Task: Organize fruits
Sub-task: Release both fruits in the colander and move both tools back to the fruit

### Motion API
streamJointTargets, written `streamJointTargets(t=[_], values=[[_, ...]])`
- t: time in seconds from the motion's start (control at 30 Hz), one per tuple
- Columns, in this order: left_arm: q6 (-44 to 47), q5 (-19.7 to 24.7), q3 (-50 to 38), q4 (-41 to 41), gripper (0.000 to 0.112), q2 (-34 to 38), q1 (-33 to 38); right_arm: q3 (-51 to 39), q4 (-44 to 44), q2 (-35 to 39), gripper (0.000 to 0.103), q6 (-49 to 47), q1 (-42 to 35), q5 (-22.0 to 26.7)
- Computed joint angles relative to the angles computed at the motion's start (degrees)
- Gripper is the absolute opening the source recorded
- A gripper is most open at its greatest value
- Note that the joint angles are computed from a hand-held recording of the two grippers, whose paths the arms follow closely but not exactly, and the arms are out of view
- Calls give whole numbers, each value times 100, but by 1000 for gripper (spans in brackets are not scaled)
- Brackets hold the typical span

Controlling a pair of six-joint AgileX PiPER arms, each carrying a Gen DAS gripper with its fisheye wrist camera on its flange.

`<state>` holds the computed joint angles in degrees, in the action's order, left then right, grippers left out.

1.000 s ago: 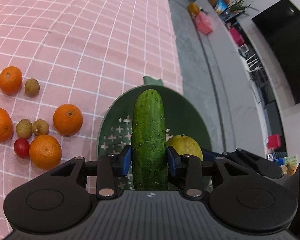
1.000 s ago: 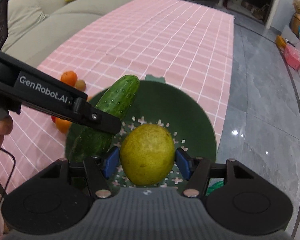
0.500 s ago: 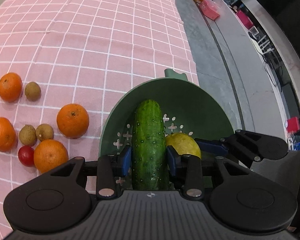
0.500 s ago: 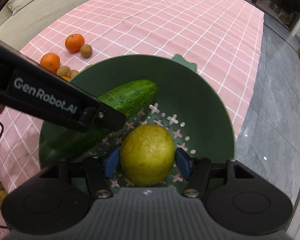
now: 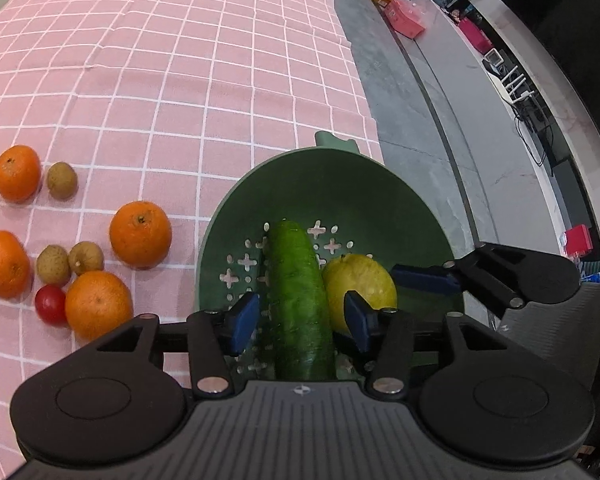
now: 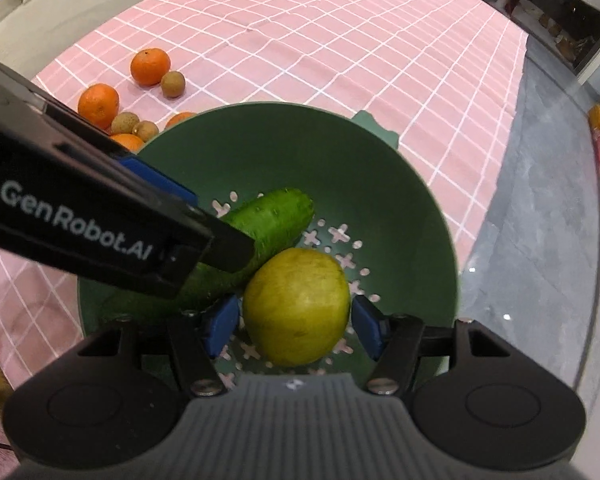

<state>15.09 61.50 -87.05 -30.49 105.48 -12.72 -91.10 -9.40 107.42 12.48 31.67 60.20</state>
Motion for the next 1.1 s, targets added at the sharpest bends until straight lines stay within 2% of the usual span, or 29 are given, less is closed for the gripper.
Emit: streamJointTargets(t=[0.07, 0.13, 0.27, 0.37, 0.57, 0.77, 0.93, 1.1], values=[[112, 39, 59, -124, 57, -161, 101, -20, -294, -79, 73, 160, 162, 107], [176, 93, 64, -247, 57, -298, 207, 62, -628, -235, 78, 363, 342, 190], [304, 195, 40, -281, 57, -600, 428, -125, -1212, -315, 81, 879, 681, 589], [471, 142, 108, -214, 57, -929, 626, -192, -1601, -430, 81, 1502, 936, 716], [808, -132, 270, -55, 57, -1479, 1035, -220, -2091, -643, 81, 2943, 1413, 243], [1138, -269, 462, -256, 57, -1666, 1695, -629, -2495, -313, 81, 4009, 1914, -241], [1366, -283, 657, -320, 57, -1608, 2196, -1228, -2386, 265, 80, 4449, 2094, -427], [1635, -357, 863, -390, 57, -1486, 2608, -1826, -2453, 928, 77, 4499, 2258, -444]])
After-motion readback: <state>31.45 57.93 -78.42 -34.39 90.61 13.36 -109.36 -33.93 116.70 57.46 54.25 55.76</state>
